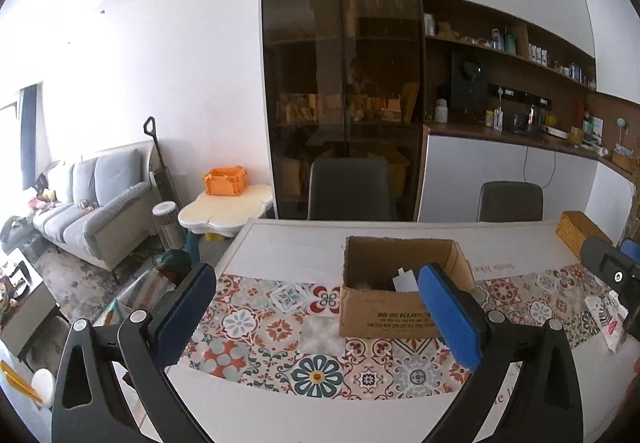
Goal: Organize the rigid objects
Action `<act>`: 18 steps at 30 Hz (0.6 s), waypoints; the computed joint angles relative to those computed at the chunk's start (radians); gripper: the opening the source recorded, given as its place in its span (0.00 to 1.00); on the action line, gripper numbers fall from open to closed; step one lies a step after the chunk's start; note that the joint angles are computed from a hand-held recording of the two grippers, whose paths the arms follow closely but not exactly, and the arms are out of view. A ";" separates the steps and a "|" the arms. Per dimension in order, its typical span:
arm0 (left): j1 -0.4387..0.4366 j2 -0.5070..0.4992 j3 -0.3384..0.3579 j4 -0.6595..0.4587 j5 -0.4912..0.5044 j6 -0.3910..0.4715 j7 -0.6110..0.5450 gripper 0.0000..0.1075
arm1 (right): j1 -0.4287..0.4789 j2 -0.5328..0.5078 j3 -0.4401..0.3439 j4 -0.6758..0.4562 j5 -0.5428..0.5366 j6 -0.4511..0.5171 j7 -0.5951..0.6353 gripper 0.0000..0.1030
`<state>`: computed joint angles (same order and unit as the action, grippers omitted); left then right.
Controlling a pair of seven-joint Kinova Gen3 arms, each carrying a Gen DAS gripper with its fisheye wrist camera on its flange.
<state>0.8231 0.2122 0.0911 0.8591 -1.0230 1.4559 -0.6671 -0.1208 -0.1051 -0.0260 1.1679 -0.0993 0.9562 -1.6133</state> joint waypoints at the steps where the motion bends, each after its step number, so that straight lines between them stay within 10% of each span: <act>1: 0.008 -0.005 0.000 0.008 -0.013 -0.003 0.007 0.96 | -0.001 -0.006 0.002 0.007 -0.006 -0.008 0.006 0.92; 18: -0.001 -0.027 0.036 0.045 -0.056 -0.018 0.059 0.96 | -0.008 -0.014 -0.011 0.019 0.017 -0.033 0.012 0.92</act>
